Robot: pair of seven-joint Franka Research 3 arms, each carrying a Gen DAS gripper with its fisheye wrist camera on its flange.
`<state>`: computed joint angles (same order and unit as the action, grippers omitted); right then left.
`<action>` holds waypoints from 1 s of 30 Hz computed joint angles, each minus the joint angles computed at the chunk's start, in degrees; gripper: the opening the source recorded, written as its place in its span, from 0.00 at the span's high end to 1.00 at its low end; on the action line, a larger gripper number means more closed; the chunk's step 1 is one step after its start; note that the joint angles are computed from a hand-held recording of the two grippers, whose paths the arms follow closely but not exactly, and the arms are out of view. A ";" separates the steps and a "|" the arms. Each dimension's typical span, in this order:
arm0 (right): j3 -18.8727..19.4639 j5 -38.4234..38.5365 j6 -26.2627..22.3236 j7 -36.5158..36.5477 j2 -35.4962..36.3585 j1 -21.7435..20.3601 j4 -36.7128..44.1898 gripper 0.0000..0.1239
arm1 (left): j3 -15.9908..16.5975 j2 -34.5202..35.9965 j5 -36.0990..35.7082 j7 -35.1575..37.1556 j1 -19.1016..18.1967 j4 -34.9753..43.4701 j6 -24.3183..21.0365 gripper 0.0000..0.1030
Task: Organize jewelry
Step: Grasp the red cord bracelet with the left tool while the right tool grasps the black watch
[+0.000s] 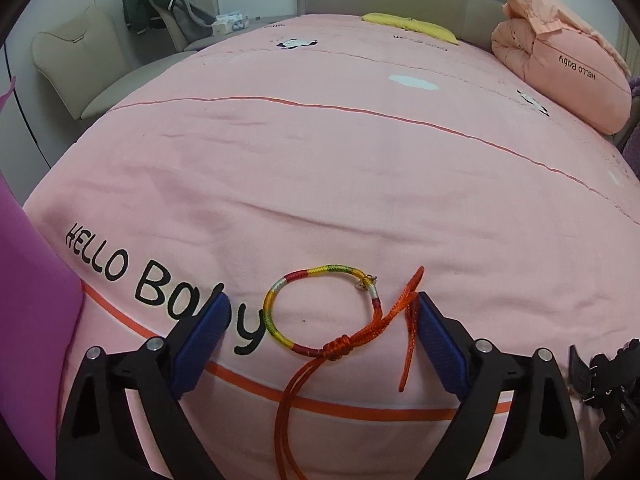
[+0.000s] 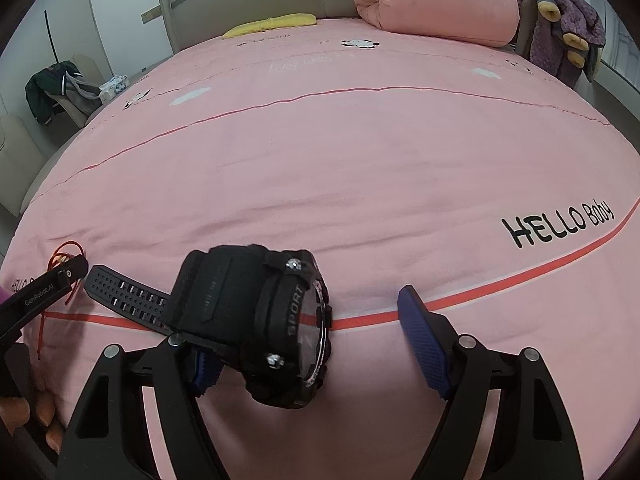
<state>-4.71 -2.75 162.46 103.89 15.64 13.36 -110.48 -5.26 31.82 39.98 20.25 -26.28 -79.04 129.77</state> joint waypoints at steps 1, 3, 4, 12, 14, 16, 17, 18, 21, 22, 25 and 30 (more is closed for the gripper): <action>-0.48 -0.91 0.19 0.65 0.12 0.48 -0.02 0.39 | 0.17 -0.07 0.34 -0.44 -0.23 -0.10 -0.06 0.23; -1.03 -2.17 0.47 1.53 0.21 1.02 -0.10 0.40 | 0.51 -0.24 1.25 -1.51 -0.71 -0.31 -0.26 0.35; -0.96 -2.18 0.64 1.54 0.16 0.94 -0.22 0.40 | 0.64 -0.48 1.79 -2.14 -0.88 -0.69 -0.06 0.43; 0.12 -0.99 3.61 1.58 -1.24 -0.31 -2.76 0.63 | 0.96 -7.57 7.72 -13.72 -0.48 -12.08 7.36 0.94; 2.90 4.45 4.67 -3.12 -2.11 -2.88 -4.08 0.74 | -0.07 -8.82 7.76 -14.63 0.16 -13.97 7.82 0.95; 6.08 11.98 4.97 -8.92 -3.40 -5.68 -5.53 0.79 | -1.13 -10.04 7.43 -14.23 0.79 -15.64 8.33 0.95; 6.27 13.73 5.05 -10.18 -4.07 -5.73 -6.25 0.79 | -1.58 -10.61 7.32 -13.95 0.97 -16.35 8.38 0.95; 6.48 15.34 5.10 -11.50 -5.00 -5.75 -7.22 0.80 | -2.04 -11.12 7.07 -13.50 1.11 -16.95 8.26 0.95; 6.63 18.63 5.52 -14.72 -8.82 -5.21 -11.45 0.83 | -3.77 -13.68 6.02 -11.80 1.00 -19.92 7.20 0.95; 6.69 19.63 5.92 -15.89 -10.54 -5.01 -13.45 0.83 | -4.58 -14.94 5.50 -10.86 0.89 -21.44 7.00 0.95; 6.84 23.53 6.63 -19.63 -14.96 -4.31 -18.20 0.83 | -6.56 -17.95 4.27 -8.91 0.54 -25.24 6.73 0.95; 5.86 30.00 4.91 -23.71 -22.61 -2.53 -24.56 0.83 | -9.27 -23.82 0.73 -8.26 0.55 -31.53 7.56 0.95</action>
